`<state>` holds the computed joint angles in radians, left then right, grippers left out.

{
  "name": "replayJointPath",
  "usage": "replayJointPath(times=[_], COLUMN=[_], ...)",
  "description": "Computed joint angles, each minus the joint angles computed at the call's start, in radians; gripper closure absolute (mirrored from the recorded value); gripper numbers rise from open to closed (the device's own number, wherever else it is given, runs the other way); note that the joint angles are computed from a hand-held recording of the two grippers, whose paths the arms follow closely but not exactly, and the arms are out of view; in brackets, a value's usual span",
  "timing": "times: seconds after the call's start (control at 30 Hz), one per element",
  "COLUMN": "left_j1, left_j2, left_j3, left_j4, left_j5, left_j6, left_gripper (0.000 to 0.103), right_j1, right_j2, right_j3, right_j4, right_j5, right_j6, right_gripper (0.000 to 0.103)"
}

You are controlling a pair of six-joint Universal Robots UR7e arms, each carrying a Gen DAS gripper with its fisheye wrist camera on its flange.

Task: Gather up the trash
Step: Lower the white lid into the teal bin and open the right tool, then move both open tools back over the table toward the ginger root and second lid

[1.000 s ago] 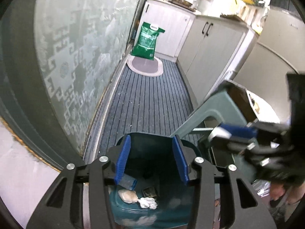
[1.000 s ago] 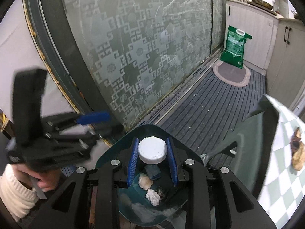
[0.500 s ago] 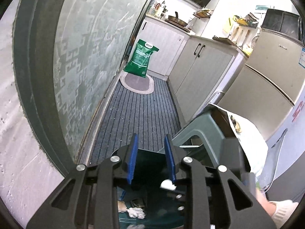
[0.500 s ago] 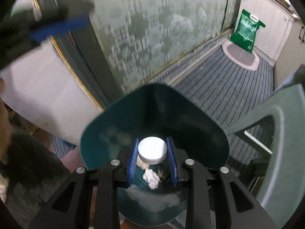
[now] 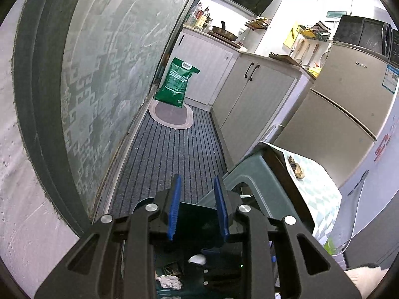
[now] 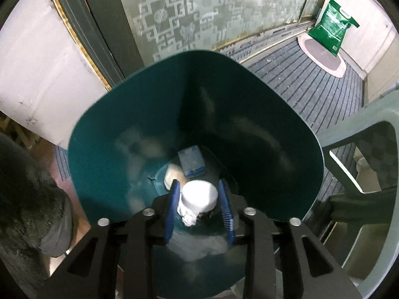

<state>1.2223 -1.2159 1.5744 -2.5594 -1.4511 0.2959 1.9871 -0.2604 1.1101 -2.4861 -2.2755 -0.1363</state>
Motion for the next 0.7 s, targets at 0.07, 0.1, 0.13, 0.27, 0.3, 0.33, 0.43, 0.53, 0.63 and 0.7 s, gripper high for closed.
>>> replayJointPath(times=[0.07, 0.1, 0.13, 0.27, 0.3, 0.33, 0.43, 0.53, 0.63, 0.7], left_j1=[0.001, 0.001, 0.002, -0.003, -0.004, -0.005, -0.01, -0.018, -0.024, -0.029], left_j2=[-0.001, -0.002, -0.003, -0.003, -0.004, -0.004, -0.005, -0.007, -0.008, -0.009], left_j3=[0.001, 0.002, 0.004, 0.008, 0.009, 0.009, 0.009, 0.013, 0.019, 0.021], left_j4=[-0.003, -0.006, -0.008, -0.018, -0.019, -0.021, -0.032, -0.049, -0.067, -0.079], left_j5=[-0.006, -0.007, -0.009, -0.008, -0.009, -0.01, -0.017, -0.021, -0.017, -0.016], left_j6=[0.0, 0.0, -0.001, -0.005, -0.004, -0.004, -0.003, -0.004, -0.002, -0.004], left_gripper=[0.075, 0.074, 0.074, 0.072, 0.072, 0.072, 0.071, 0.071, 0.069, 0.069], right_j1=[0.0, -0.001, -0.001, 0.004, 0.006, 0.008, 0.02, 0.033, 0.05, 0.059], right_j2=[-0.004, -0.006, -0.008, -0.024, -0.028, -0.031, -0.045, -0.061, -0.08, -0.092], right_j3=[0.008, 0.012, 0.016, 0.037, 0.04, 0.041, 0.048, 0.06, 0.073, 0.078], right_j4=[0.008, 0.005, 0.003, -0.026, -0.034, -0.04, -0.073, -0.116, -0.166, -0.191], right_j5=[-0.004, -0.004, -0.003, 0.024, 0.028, 0.032, 0.053, 0.068, 0.082, 0.09], right_j6=[0.004, 0.003, 0.002, -0.006, -0.01, -0.012, -0.024, -0.043, -0.063, -0.075], right_gripper=[0.062, 0.062, 0.062, 0.062, 0.063, 0.063, 0.066, 0.07, 0.072, 0.073])
